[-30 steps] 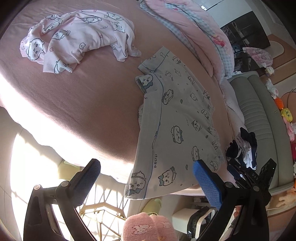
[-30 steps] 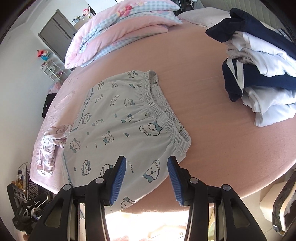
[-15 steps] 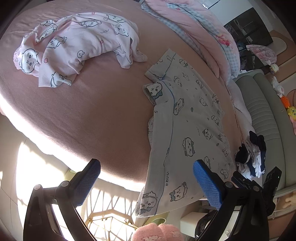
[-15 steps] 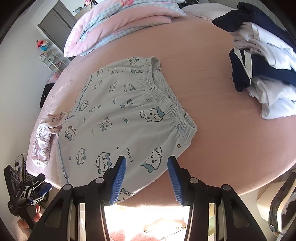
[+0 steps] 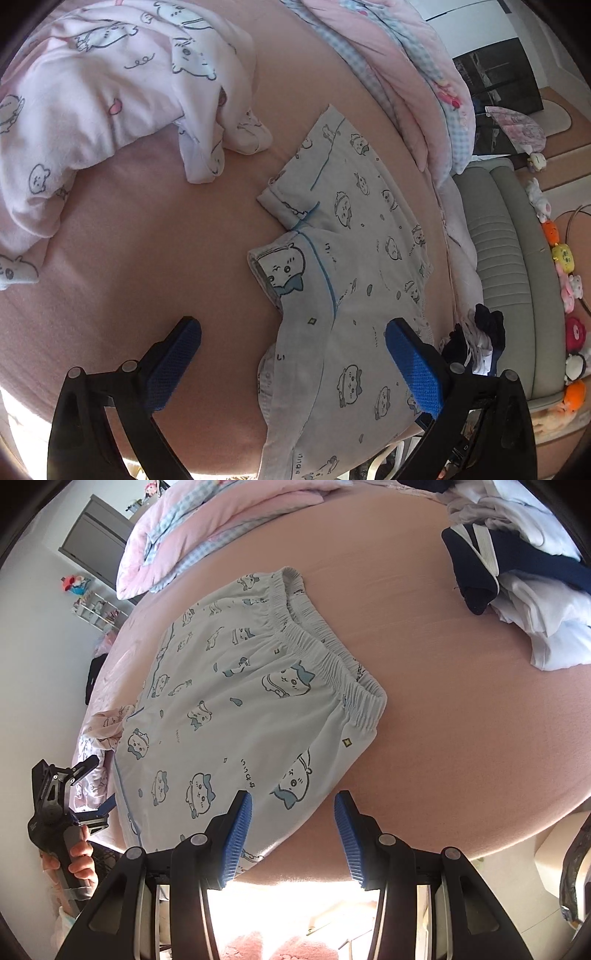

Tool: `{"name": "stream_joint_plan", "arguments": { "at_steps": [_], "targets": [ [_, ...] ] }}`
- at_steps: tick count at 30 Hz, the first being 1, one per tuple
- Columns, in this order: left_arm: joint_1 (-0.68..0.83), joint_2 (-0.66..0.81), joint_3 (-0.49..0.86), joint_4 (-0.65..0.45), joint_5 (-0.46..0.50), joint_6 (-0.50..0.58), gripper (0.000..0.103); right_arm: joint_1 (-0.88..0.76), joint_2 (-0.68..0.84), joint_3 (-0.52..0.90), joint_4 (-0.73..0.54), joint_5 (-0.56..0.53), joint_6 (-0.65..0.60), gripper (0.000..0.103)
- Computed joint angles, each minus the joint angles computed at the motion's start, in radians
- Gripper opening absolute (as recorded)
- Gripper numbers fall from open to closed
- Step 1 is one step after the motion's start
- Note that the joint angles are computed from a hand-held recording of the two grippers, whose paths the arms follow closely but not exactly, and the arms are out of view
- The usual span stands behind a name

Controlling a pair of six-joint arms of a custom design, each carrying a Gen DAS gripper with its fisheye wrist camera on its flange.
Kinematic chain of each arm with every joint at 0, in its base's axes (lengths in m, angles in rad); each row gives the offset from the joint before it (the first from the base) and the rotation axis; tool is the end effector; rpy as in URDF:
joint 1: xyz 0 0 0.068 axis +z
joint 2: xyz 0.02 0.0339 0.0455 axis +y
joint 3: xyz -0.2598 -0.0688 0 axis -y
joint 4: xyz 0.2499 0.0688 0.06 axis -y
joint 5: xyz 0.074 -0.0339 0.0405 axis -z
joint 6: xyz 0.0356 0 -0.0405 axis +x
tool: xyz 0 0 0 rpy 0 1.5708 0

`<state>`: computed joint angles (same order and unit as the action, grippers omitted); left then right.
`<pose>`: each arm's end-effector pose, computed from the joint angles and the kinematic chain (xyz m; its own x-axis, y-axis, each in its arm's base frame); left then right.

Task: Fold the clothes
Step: 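Move both open tools over the light blue pants toward the waistband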

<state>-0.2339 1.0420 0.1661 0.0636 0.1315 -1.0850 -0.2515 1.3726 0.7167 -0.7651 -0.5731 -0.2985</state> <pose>0.1645 -0.0440 0.1049 -0.6105 -0.7558 -0.2370 -0.4762 0.5893 -0.6527 0.2169 -0.0358 0.1606 -0.9538 -0.0101 -0.3003 -0.1567 0.8694 0.4686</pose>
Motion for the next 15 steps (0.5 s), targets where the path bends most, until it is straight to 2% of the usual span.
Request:
{"name": "stream_joint_plan", "arguments": {
  "at_steps": [3, 6, 12, 15],
  "targets": [
    [0.02, 0.142, 0.051, 0.06, 0.026, 0.051, 0.102, -0.018, 0.072, 0.013, -0.013, -0.065, -0.001, 0.046],
    [0.068, 0.224, 0.066, 0.131, 0.074, 0.096, 0.102, -0.052, 0.137, 0.02, -0.014, -0.146, 0.013, 0.046],
    [0.214, 0.316, 0.07, 0.247, 0.25, 0.119, 0.102, -0.079, 0.29, 0.045, 0.031, -0.327, 0.06, 0.046],
    [0.246, 0.338, 0.076, 0.267, 0.294, 0.113, 0.102, -0.088, 0.359, 0.053, 0.057, -0.405, 0.101, 0.046]
  ]
}}
